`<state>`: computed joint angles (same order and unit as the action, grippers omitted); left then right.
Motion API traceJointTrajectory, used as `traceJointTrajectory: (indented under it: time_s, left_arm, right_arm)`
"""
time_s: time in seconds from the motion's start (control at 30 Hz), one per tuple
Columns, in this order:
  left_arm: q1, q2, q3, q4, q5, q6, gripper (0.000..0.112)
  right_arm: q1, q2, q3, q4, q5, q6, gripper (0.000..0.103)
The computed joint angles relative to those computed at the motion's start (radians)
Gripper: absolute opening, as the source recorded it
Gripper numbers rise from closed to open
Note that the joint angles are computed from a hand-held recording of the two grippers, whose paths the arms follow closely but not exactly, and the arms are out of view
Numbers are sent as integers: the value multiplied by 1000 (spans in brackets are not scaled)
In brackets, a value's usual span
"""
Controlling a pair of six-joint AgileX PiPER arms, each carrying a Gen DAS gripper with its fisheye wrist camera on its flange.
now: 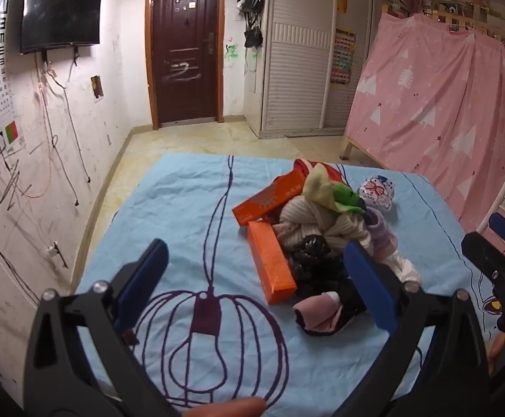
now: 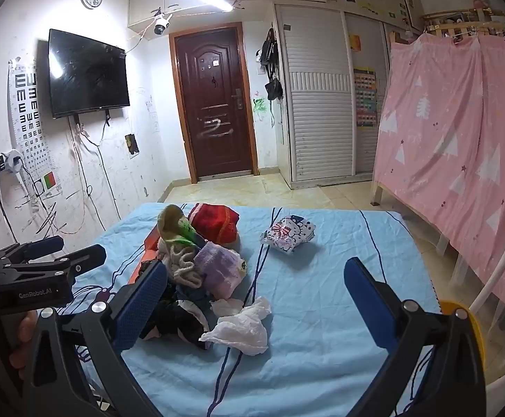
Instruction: Collect trash
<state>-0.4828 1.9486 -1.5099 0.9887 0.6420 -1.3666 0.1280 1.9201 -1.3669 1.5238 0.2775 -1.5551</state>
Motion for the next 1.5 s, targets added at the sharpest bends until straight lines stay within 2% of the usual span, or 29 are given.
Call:
traceJointTrajectory:
  time_s: [0.7, 1.5]
  left_arm:
    - [13, 8, 14, 18, -17, -13, 97]
    - [-8, 24, -38, -15, 34, 35, 97]
  right_arm:
    - [3, -2, -6, -38, 5, 33, 95]
    - [1, -18, -13, -81, 6, 74, 95]
